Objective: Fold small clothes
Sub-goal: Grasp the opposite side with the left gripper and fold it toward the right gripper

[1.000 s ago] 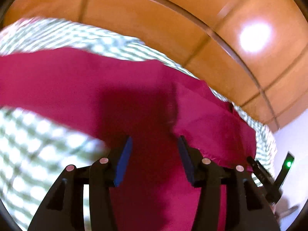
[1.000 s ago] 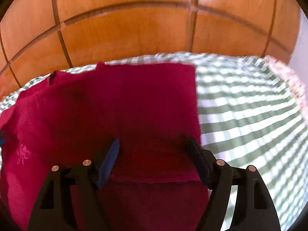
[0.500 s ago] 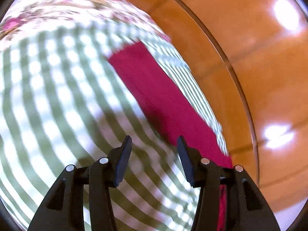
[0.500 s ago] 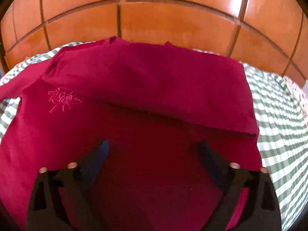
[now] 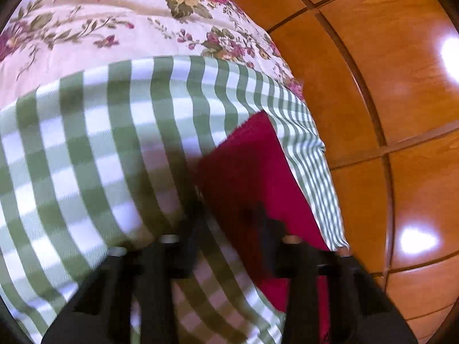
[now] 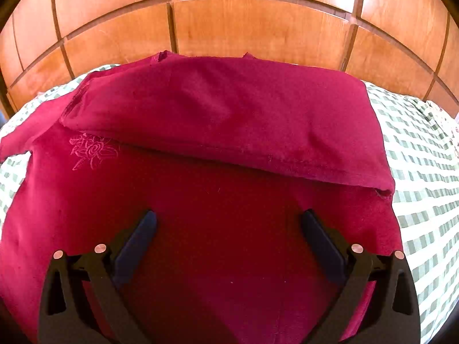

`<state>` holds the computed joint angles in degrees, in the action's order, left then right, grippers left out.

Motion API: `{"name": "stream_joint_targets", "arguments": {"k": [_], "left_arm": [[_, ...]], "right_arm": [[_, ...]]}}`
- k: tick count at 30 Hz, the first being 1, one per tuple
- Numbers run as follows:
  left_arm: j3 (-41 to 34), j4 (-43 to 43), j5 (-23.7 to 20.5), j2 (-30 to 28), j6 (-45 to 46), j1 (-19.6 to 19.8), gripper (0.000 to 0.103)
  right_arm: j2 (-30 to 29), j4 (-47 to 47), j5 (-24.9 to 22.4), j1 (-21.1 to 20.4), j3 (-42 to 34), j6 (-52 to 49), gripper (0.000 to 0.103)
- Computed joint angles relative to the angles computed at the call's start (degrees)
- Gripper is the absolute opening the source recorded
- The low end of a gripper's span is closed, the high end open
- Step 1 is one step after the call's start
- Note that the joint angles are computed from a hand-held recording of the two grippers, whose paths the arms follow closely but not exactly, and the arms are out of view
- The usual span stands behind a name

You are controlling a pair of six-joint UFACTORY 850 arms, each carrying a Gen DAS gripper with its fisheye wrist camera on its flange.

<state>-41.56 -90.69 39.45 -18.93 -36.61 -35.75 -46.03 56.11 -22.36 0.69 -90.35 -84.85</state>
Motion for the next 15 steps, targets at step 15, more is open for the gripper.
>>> {"name": "stream_joint_targets", "arguments": {"k": [15], "left_arm": [[-37.5,-0.5,4.0,-15.8,52.9,-5.2,0.008]], "right_arm": [[-0.3,0.5,-0.4,0.0,-0.5,-0.2,0.1]]}}
